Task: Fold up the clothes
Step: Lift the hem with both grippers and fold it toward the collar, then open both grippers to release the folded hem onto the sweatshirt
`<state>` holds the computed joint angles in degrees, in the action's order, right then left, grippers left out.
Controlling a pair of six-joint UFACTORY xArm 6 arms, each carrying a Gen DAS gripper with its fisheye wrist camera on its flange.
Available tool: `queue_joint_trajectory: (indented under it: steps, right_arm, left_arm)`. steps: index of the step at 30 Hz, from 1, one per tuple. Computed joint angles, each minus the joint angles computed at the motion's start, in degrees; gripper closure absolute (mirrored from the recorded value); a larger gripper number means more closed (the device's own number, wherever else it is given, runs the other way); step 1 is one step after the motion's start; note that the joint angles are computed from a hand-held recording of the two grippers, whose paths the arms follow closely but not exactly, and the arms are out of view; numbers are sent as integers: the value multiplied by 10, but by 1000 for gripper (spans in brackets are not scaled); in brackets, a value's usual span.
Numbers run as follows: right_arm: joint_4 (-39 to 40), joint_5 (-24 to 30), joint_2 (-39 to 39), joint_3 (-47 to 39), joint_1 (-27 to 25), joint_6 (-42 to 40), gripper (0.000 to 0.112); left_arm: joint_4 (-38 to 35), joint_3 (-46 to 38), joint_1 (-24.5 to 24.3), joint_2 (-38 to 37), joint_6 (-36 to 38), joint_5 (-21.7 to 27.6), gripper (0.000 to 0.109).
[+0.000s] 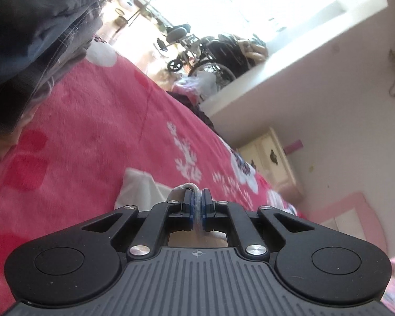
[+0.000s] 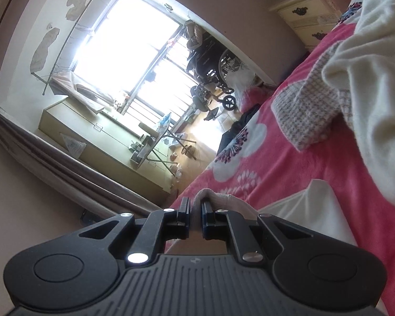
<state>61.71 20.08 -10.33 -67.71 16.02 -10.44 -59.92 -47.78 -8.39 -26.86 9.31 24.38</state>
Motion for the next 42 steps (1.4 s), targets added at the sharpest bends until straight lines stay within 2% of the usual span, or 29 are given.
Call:
queue_joint_trajectory:
  steps: [8,11,13,15,16,17,20,22,24,29,32,35,37,39,42]
  right_arm:
    - [-15,-30,99,-54,1,13,104]
    - [-44,-45,142,-77,-4,60,104]
    - [-14,-47,178,-95,-14,79,101]
    - [4,-41,208,-107,-27,111,92]
    - [9,-42,217,-109,-32,128,78]
    - [15,-44,225,-110,-36,140,74]
    - [10,-62,222,-98,-37,145,72]
    - [0,-38,210,-93,-41,123,72]
    - [-34,-20,184,-76,-41,117,71]
    - [-117,47,76,-7,-45,96,64]
    - [-168,102,-12,52,-54,108,57]
    - [-220,146,-111,129,-68,152,49]
    - [-245,174,-172,180,-82,191,48]
    - [-251,197,-231,234,-98,235,48]
    - [-219,217,-296,302,-119,274,46]
  left_arm:
    - [-44,-39,-5,91,12,-29,105]
    - [-53,-60,7,130,-13,-3,104]
    - [-57,-78,19,158,-46,21,97]
    - [-114,-85,25,171,-26,30,82]
    - [-142,-87,28,175,-14,33,79]
    - [-170,-89,31,179,-3,37,74]
    - [-192,-88,32,175,3,31,68]
    - [-190,-83,36,165,5,31,63]
    - [-190,-75,43,151,10,33,57]
    - [-171,-39,61,92,15,60,57]
    - [-116,-8,80,31,20,125,56]
    - [-23,33,99,-50,-1,205,56]
    - [40,64,110,-110,-17,257,56]
    - [63,100,123,-172,-27,298,56]
    - [75,145,154,-251,-33,368,54]
